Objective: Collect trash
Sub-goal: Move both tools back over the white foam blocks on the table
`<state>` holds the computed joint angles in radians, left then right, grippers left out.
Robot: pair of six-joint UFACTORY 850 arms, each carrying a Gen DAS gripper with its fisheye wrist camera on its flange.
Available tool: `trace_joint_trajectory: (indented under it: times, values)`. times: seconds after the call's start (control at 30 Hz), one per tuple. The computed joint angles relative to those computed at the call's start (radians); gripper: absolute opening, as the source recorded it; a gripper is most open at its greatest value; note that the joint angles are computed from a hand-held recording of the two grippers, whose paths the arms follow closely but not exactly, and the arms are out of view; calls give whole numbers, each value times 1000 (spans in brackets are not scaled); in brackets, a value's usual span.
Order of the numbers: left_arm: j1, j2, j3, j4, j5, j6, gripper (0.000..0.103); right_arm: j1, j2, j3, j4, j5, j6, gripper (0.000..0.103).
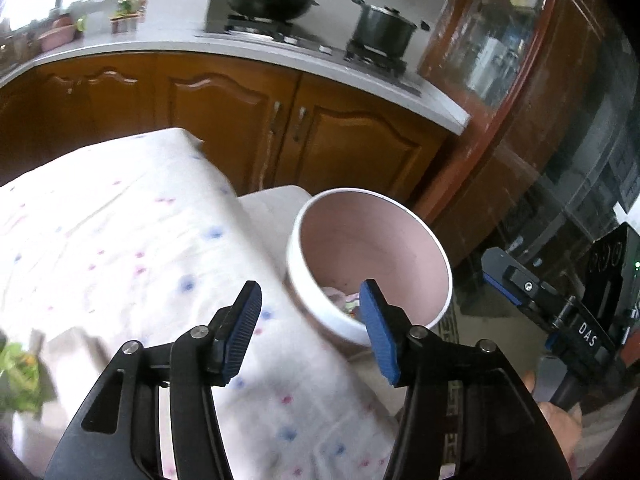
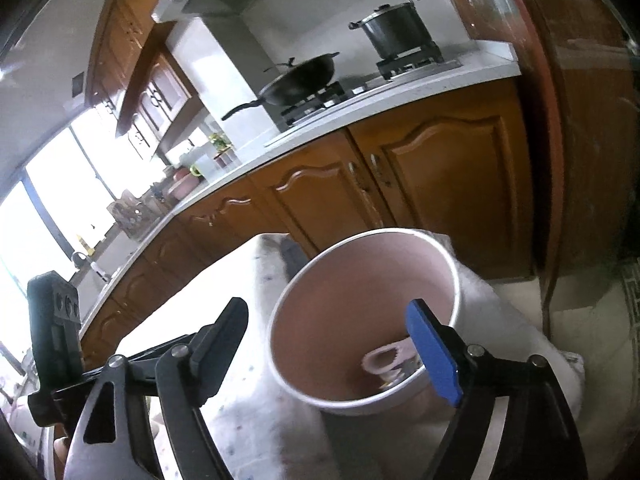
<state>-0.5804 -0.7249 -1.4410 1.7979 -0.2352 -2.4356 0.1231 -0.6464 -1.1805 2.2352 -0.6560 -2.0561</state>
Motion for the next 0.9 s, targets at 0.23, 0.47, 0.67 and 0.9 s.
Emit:
trace_joint_trajectory:
  times: [0.23, 0.47, 0.67, 0.9]
  values:
    - [-9, 125, 195, 243, -80, -313, 52, 32, 42, 64, 7, -43, -18, 84]
    - [-20, 231, 350, 299, -157, -422, 52, 74, 74, 109, -2, -65, -26, 87]
    - [-27, 309, 462, 290, -212, -456, 52, 115, 82, 129, -26, -76, -20, 87]
    - [-22, 387, 579, 264, -269, -504, 52, 161, 81, 137, -57, -68, -9, 87]
